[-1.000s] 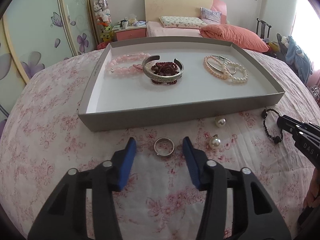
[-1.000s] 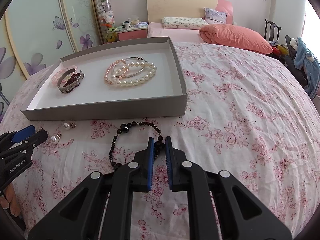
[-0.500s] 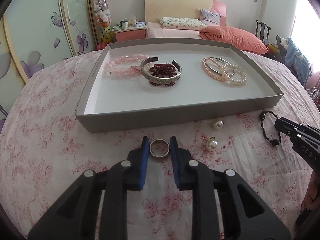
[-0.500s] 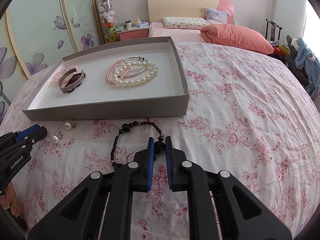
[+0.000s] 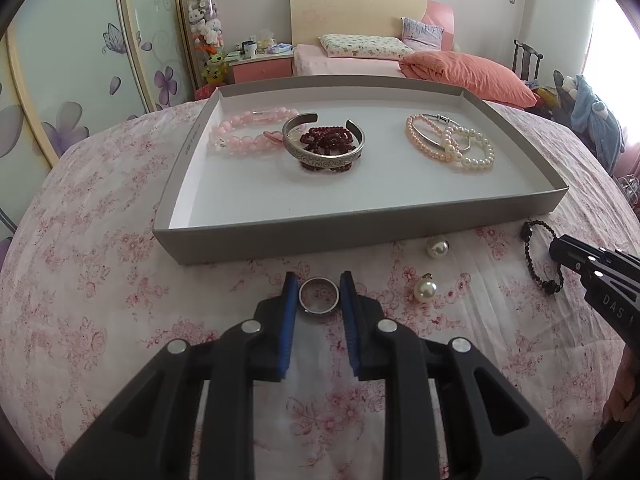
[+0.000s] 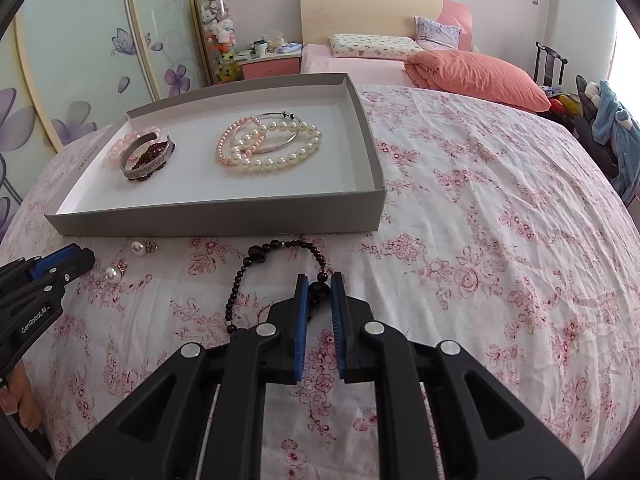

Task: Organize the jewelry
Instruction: 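Carry the black bead bracelet and silver ring into the tray and open both tools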

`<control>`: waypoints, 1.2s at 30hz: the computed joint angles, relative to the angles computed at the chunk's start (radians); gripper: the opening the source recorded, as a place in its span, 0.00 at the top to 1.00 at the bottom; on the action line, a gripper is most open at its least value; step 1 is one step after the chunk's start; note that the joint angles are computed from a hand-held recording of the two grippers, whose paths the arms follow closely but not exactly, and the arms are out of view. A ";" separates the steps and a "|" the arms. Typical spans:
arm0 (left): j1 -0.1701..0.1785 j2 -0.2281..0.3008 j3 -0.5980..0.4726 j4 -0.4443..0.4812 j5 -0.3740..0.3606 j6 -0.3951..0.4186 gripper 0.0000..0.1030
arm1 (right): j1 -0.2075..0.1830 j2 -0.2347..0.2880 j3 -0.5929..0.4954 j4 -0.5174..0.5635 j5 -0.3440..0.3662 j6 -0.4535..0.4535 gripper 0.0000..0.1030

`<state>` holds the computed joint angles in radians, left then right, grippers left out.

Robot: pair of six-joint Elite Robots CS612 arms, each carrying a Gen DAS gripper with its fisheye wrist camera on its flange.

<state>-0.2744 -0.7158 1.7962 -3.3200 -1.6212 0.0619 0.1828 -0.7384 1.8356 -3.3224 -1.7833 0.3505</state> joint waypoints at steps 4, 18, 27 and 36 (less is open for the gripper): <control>0.006 0.001 -0.002 0.000 -0.022 -0.013 0.79 | -0.003 0.000 0.003 -0.010 0.011 0.001 0.88; 0.042 -0.007 0.027 -0.072 -0.017 -0.067 0.79 | 0.009 -0.006 0.029 -0.184 0.031 -0.044 0.88; 0.059 -0.021 0.056 -0.211 0.003 -0.103 0.79 | 0.023 -0.015 0.032 -0.266 0.032 -0.070 0.88; 0.051 -0.029 0.088 -0.376 0.024 -0.078 0.79 | 0.037 -0.024 0.037 -0.348 0.019 -0.100 0.88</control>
<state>-0.2230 -0.7446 1.8839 -3.6959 -1.5971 -0.0163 0.2195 -0.7626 1.8722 -3.6704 -1.7646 0.2502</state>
